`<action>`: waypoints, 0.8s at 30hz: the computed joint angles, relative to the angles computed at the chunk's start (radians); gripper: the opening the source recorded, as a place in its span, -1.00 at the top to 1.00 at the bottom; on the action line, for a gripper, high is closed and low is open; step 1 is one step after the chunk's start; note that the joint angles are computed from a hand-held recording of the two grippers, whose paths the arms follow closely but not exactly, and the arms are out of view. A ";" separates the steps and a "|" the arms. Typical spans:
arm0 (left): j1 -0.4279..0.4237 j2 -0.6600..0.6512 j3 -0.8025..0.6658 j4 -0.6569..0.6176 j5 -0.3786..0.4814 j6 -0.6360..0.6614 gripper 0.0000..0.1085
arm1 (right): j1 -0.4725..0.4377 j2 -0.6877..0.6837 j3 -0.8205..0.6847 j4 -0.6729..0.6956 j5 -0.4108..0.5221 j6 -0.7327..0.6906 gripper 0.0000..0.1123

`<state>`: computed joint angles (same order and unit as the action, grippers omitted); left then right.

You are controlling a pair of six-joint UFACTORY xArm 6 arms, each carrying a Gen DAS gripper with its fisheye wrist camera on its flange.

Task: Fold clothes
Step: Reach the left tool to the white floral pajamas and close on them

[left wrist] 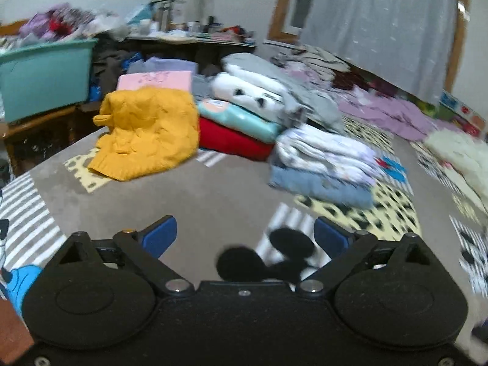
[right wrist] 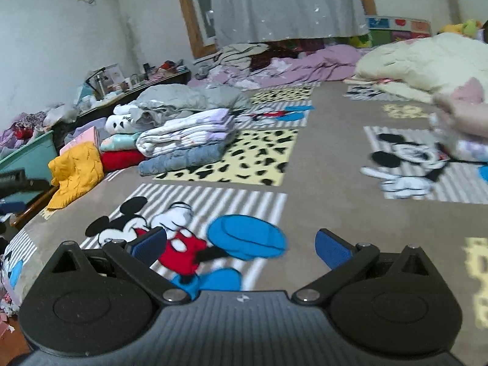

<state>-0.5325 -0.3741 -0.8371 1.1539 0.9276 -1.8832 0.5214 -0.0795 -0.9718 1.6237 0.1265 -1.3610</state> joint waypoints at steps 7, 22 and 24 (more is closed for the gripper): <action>0.258 0.086 -0.007 0.076 -0.299 -0.107 -0.57 | 0.016 0.230 -0.174 0.322 0.091 -0.262 -0.83; 0.335 0.769 -0.680 0.212 -0.413 -0.199 -0.42 | -0.117 0.263 -0.081 0.599 0.441 -0.402 -0.83; 0.353 0.822 -0.743 0.170 -0.418 -0.175 -0.42 | -0.124 0.263 -0.075 0.606 0.460 -0.404 -0.83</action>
<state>-0.1798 0.4483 -1.5798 1.3242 0.5098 -2.0578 0.3974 0.1837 -1.0465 2.2292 0.5863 -1.7651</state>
